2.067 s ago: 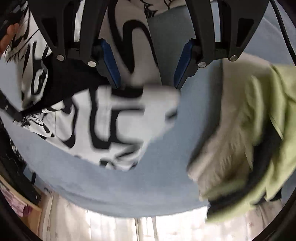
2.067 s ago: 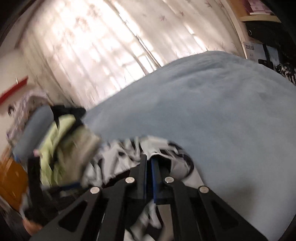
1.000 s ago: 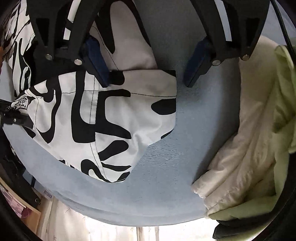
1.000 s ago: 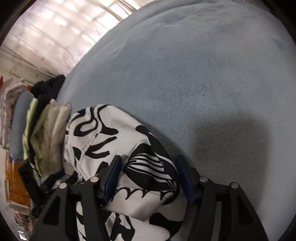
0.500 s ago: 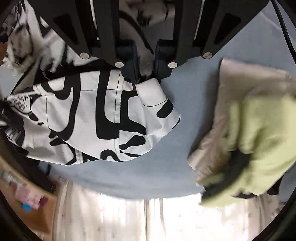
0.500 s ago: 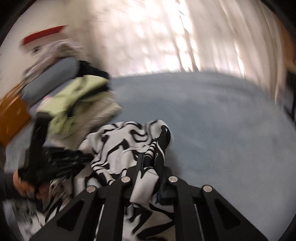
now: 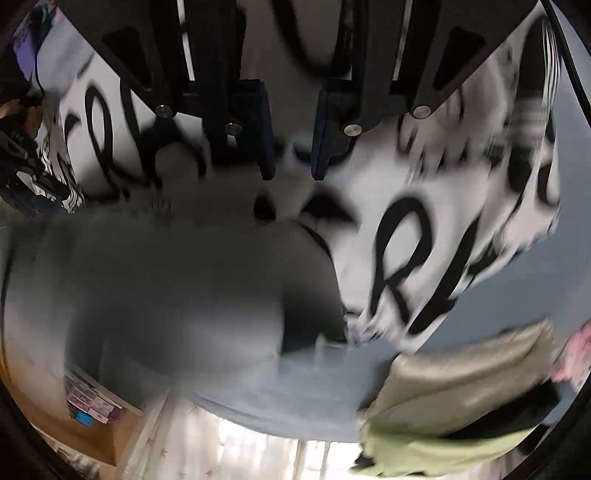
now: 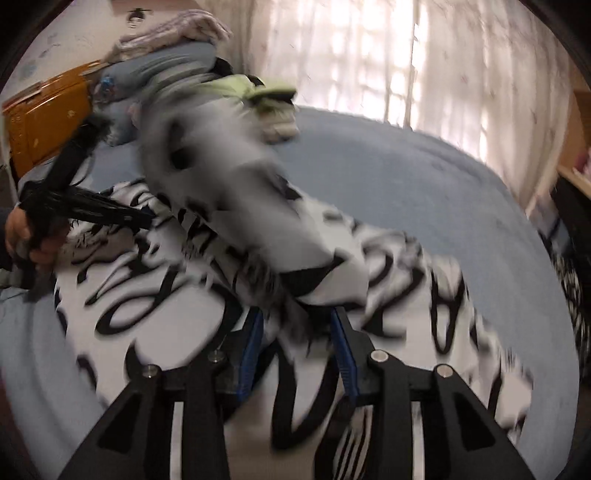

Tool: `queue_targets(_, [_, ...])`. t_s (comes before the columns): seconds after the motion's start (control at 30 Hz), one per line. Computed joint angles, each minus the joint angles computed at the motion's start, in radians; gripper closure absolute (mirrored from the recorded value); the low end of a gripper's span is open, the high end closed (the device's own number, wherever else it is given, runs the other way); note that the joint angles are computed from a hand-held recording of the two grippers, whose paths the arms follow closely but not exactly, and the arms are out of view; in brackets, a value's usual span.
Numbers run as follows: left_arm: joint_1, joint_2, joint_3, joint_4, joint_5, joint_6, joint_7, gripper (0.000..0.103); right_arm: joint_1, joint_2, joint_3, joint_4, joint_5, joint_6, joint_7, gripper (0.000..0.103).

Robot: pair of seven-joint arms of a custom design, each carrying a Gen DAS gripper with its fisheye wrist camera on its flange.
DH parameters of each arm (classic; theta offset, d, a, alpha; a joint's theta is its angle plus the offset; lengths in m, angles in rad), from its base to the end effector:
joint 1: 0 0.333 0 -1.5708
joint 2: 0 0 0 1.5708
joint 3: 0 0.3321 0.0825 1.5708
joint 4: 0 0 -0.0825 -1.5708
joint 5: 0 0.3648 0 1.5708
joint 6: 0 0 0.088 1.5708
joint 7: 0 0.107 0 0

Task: Fold large clothes

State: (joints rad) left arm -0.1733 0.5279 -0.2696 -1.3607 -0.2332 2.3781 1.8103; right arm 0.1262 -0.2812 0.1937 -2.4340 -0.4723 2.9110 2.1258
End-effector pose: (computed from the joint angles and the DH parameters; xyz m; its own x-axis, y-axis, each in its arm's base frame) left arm 0.6840 -0.2733 0.5004 -0.5093 -0.8278 0.2351 -0.7900 0.3415 -0.5092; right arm 0.4375 0.1809 0.5165 0.1714 -0.9833 0.0611 -0.6855 -0.1636 -0.7094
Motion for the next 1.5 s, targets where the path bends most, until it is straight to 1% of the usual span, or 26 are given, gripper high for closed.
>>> queue_targets(0.1, [0.03, -0.069, -0.006, -0.083, -0.035, -0.016, 0.01, 0.085, 0.038, -0.04, -0.019, -0.014, 0.088, -0.011, 0.016, 0.065])
queue_targets(0.17, [0.032, -0.083, -0.009, -0.086, -0.051, -0.036, 0.012, 0.084, 0.081, -0.059, -0.046, -0.025, 0.179, 0.0, 0.012, 0.065])
queue_targets(0.23, [0.057, -0.135, -0.025, -0.134, -0.098, -0.062, 0.052, 0.079, 0.116, -0.07, -0.06, -0.028, 0.258, 0.0, 0.006, 0.065])
queue_targets(0.33, [0.086, -0.184, -0.036, -0.145, -0.195, -0.163, 0.111, 0.058, 0.193, -0.08, -0.102, -0.04, 0.403, 0.001, -0.023, 0.055])
queue_targets(0.37, [0.093, -0.191, -0.036, -0.135, -0.229, -0.202, 0.123, 0.044, 0.227, -0.085, -0.126, -0.049, 0.462, 0.01, -0.041, 0.05])
queue_targets(0.4, [0.105, -0.203, -0.037, -0.136, -0.278, -0.227, 0.139, 0.036, 0.268, -0.089, -0.156, -0.06, 0.527, 0.027, -0.065, 0.048])
queue_targets(0.47, [0.099, -0.233, -0.037, -0.162, -0.349, -0.232, 0.151, 0.034, 0.318, -0.088, -0.185, -0.073, 0.625, 0.056, -0.092, 0.043])
queue_targets(0.5, [0.1, -0.243, -0.034, -0.16, -0.376, -0.251, 0.153, 0.033, 0.317, -0.085, -0.176, -0.073, 0.65, 0.062, -0.085, 0.04])
queue_targets(0.63, [0.075, -0.163, -0.021, -0.033, -0.399, -0.299, 0.102, 0.027, 0.396, -0.051, -0.241, -0.068, 0.805, 0.122, -0.14, 0.038])
queue_targets(0.7, [0.058, -0.104, -0.019, 0.041, -0.38, -0.308, 0.055, 0.027, 0.488, -0.021, -0.317, -0.052, 0.928, 0.167, -0.206, 0.038])
queue_targets(0.77, [0.048, -0.048, -0.021, 0.101, -0.363, -0.312, 0.014, 0.027, 0.615, 0.012, -0.421, -0.019, 1.096, 0.207, -0.323, 0.038])
queue_targets(0.8, [0.039, -0.016, -0.021, 0.139, -0.347, -0.314, -0.014, 0.027, 0.639, 0.027, -0.445, -0.006, 1.124, 0.213, -0.33, 0.038])
queue_targets(0.87, [0.011, 0.041, -0.012, 0.204, -0.293, -0.297, -0.08, 0.028, 0.607, 0.072, -0.423, 0.028, 1.152, 0.196, -0.319, 0.038])
queue_targets(0.93, [-0.013, 0.123, -0.009, 0.298, -0.246, -0.297, -0.153, 0.049, 0.51, 0.106, -0.344, 0.049, 1.082, 0.171, -0.246, 0.038])
queue_targets(0.97, [-0.02, 0.149, -0.007, 0.335, -0.229, -0.305, -0.184, 0.074, 0.49, 0.118, -0.324, 0.059, 1.071, 0.174, -0.249, 0.054])
queue_targets(1.0, [-0.027, 0.162, -0.007, 0.358, -0.196, -0.307, -0.216, 0.086, 0.486, 0.125, -0.319, 0.074, 1.078, 0.165, -0.28, 0.087])
queue_targets(1.03, [-0.027, 0.153, -0.011, 0.345, -0.175, -0.287, -0.229, 0.088, 0.448, 0.124, -0.283, 0.082, 1.038, 0.156, -0.271, 0.095])
queue_targets(1.07, [-0.025, 0.123, -0.011, 0.298, -0.184, -0.24, -0.23, 0.092, 0.382, 0.112, -0.225, 0.076, 0.928, 0.168, -0.194, 0.097])
queue_targets(1.1, [-0.014, 0.083, -0.025, 0.232, -0.198, -0.182, -0.219, 0.092, 0.35, 0.093, -0.193, 0.067, 0.888, 0.186, -0.176, 0.097])
queue_targets(1.17, [0.002, 0.011, -0.046, 0.122, -0.218, -0.115, -0.182, 0.093, 0.354, 0.05, -0.188, 0.04, 0.911, 0.21, -0.196, 0.098])
queue_targets(1.2, [0.012, -0.039, -0.06, 0.039, -0.241, -0.071, -0.147, 0.093, 0.325, 0.023, -0.166, 0.018, 0.891, 0.213, -0.169, 0.098])
queue_targets(1.3, [-0.016, -0.132, -0.052, -0.142, -0.214, 0.01, -0.107, 0.093, 0.183, -0.046, -0.061, -0.056, 0.777, 0.146, -0.027, 0.098])
queue_targets(1.33, [-0.04, -0.149, -0.038, -0.192, -0.174, 0.031, -0.121, 0.093, 0.127, -0.056, -0.019, -0.075, 0.717, 0.086, 0.036, 0.098])
queue_targets(1.4, [-0.079, -0.179, -0.016, -0.281, -0.106, 0.095, -0.159, 0.093, 0.115, -0.04, -0.008, -0.094, 0.675, 0.006, 0.087, 0.098])
queue_targets(1.43, [-0.101, -0.192, -0.006, -0.322, -0.066, 0.155, -0.183, 0.093, 0.136, -0.029, -0.02, -0.11, 0.681, 0.014, 0.09, 0.097])
queue_targets(1.5, [-0.127, -0.205, 0.006, -0.352, 0.002, 0.212, -0.228, 0.092, 0.099, -0.031, 0.019, -0.135, 0.591, 0.051, 0.182, 0.097])
